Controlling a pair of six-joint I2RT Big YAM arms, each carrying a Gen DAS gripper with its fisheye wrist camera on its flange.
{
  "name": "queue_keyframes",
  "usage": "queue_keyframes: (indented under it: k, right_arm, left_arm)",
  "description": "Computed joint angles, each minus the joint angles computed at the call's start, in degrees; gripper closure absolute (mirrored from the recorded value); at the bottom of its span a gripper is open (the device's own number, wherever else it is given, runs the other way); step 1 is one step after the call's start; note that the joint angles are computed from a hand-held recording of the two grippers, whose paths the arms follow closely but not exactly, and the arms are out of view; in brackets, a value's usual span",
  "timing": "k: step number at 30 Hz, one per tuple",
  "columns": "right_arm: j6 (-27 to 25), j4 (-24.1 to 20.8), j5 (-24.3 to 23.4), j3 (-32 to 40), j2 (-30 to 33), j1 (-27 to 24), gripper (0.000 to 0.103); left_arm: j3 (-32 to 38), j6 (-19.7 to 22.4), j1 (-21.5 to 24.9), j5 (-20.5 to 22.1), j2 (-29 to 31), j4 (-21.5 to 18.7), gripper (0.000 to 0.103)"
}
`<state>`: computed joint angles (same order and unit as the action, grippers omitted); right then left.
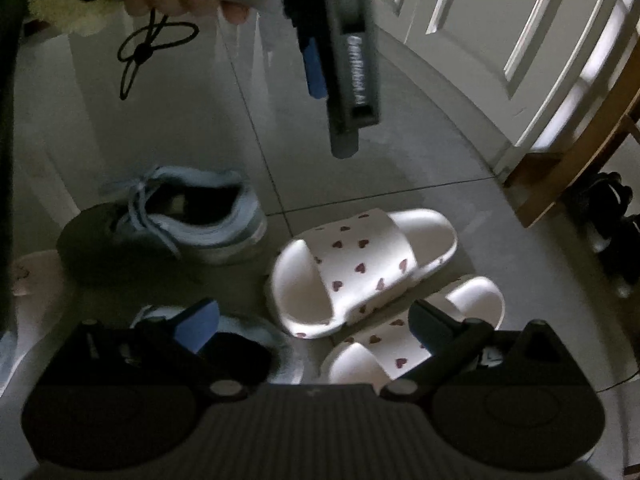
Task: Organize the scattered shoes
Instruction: 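Withdraw the right tool from the rack and return to the grey sneakers, then grasp a grey sneaker by its heel with the right tool and lift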
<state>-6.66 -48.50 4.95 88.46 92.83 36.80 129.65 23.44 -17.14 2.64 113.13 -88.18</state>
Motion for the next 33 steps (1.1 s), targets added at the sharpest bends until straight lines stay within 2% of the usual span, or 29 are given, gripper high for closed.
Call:
queue_keyframes:
  k: [2,5,6,9,11,14,18,24,31,33]
  right_arm:
    - [-0.81,2.27,-0.04,-2.46,-1.09,0.78,0.001]
    - [-1.21,5.64,-1.06,-5.89,-2.46,1.93,0.001]
    - [-1.36,6.41,-1.75,-6.7,-2.76,2.19,0.001]
    - [-1.07,7.39,-4.17,-8.69,-3.64,3.25,0.001]
    - [-0.72,7.8,-5.84,-9.9,-4.18,4.04,0.001]
    - [1.65,7.37,-6.62,-10.4,-4.54,4.85,0.001]
    - [3.85,7.92,-5.81,-10.6,-4.6,5.27,0.001]
    - [-1.79,9.52,-1.8,-10.78,-4.8,5.57,0.001]
    - [-7.4,11.49,-1.32,-10.73,-4.75,4.0,0.001]
    - [-12.96,11.42,-1.96,-10.05,-4.26,3.07,0.001]
  left_arm:
    - [-9.15,4.34,0.81,0.66,-4.67,3.62,0.038]
    - [-19.76,11.32,1.15,-0.71,-9.7,4.72,0.038]
    - [-21.52,12.11,1.04,-1.02,-10.47,4.45,0.038]
    - [-25.42,11.96,1.08,-1.12,-11.59,1.19,0.038]
    - [-26.14,8.64,1.38,-1.02,-11.1,-0.26,0.038]
    - [-28.06,5.44,1.4,-1.48,-11.53,1.37,0.038]
    - [-29.63,6.42,0.84,-0.83,-12.24,2.88,0.038]
    - [-30.48,9.48,0.09,-1.5,-13.33,4.09,0.038]
    - [-29.98,8.37,0.2,-1.95,-12.7,3.84,0.038]
    - [-30.27,7.94,0.07,-2.16,-12.47,4.07,0.038]
